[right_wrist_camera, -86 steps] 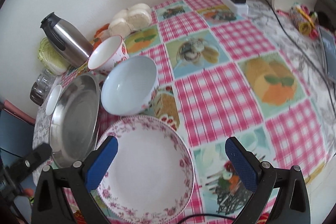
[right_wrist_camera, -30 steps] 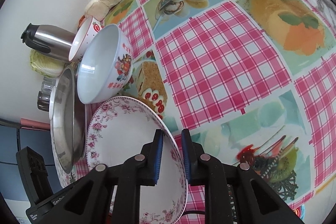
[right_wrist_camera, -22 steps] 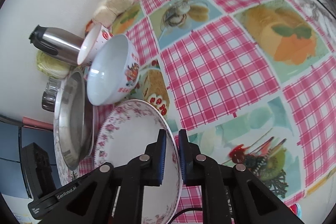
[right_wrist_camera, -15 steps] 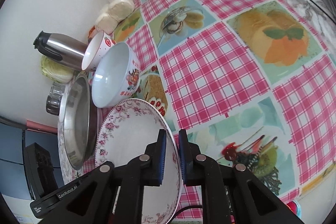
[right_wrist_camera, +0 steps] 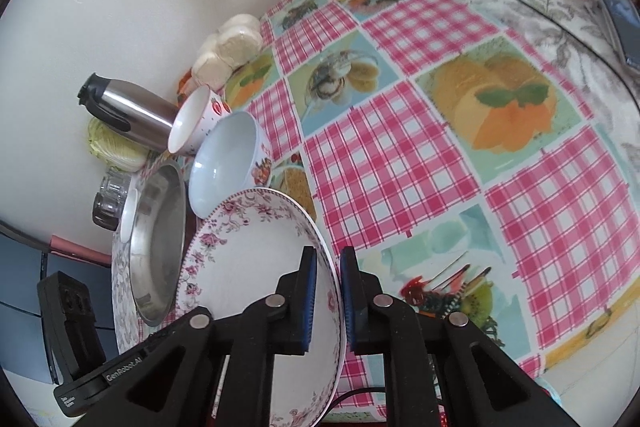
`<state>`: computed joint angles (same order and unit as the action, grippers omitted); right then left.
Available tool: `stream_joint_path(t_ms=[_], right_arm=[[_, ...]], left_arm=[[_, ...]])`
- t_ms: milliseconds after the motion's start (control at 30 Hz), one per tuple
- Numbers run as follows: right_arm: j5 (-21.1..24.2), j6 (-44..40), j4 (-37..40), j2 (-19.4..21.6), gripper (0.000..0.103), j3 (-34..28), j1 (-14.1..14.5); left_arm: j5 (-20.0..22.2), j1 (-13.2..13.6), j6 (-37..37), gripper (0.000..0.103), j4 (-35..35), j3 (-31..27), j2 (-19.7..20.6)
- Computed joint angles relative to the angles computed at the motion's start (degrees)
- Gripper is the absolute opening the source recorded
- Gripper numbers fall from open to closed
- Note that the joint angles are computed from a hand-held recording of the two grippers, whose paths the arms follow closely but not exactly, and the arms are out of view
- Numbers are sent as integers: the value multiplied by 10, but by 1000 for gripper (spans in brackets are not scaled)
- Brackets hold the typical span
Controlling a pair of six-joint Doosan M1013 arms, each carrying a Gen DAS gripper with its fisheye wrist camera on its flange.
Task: Organize plates and bowls
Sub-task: 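Carry the floral-rimmed plate over the steel basin with the right gripper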
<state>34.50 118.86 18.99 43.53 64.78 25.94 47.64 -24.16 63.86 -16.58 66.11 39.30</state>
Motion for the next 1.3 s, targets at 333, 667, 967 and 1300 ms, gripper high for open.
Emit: stream_joint_path(t_ms=[333, 667, 967, 1300], right_arm=[[-38, 11, -50, -15, 13, -8, 11], [-15, -8, -68, 13, 13, -99, 21], [30, -54, -24, 70, 13, -209, 27], [86, -85, 20, 141, 13, -329, 30]], left_arm=[[-89, -3, -9, 17, 38, 32, -34], [-128, 9, -93, 17, 137, 37, -53], [-148, 32, -158, 17, 184, 41, -63], [-128, 50, -193, 17, 205, 33, -53]])
